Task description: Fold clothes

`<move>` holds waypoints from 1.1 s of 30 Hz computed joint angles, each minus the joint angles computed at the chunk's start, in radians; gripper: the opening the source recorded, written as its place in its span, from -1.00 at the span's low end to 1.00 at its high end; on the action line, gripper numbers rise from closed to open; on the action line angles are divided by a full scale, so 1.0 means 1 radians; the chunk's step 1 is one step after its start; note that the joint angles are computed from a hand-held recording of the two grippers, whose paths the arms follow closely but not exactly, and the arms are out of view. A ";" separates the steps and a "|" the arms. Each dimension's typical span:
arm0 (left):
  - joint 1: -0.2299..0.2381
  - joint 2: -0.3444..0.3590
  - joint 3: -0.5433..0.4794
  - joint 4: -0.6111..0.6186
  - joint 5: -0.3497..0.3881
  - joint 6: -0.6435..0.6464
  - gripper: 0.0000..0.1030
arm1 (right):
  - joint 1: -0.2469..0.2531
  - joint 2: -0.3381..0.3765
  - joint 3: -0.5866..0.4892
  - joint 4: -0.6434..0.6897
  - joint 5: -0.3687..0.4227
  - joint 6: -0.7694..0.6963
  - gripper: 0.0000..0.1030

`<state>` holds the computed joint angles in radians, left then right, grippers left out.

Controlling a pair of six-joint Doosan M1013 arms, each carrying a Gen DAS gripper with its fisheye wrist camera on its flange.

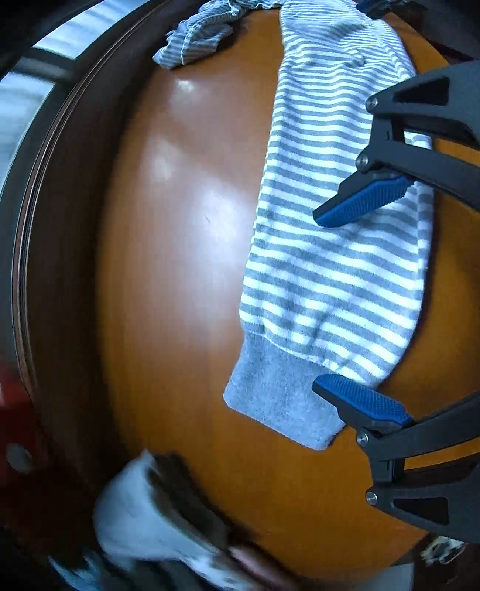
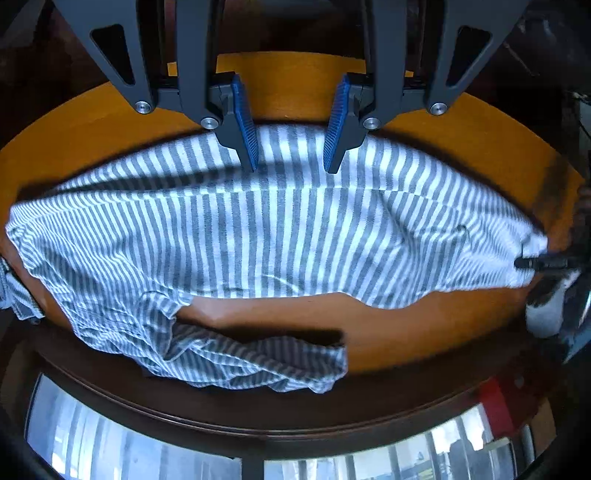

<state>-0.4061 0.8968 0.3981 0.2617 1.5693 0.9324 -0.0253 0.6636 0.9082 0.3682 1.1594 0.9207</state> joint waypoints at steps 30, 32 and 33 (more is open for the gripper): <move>-0.039 -0.327 0.595 0.051 -0.278 -0.138 0.76 | 0.022 0.093 -0.226 -0.091 0.412 -0.642 -0.96; -0.044 -0.339 0.616 0.055 -0.284 -0.144 0.76 | 0.027 0.059 -0.145 -0.137 0.364 -0.671 -0.96; -0.043 -0.340 0.616 0.054 -0.285 -0.143 0.76 | 0.029 0.042 -0.105 -0.157 0.332 -0.671 -0.96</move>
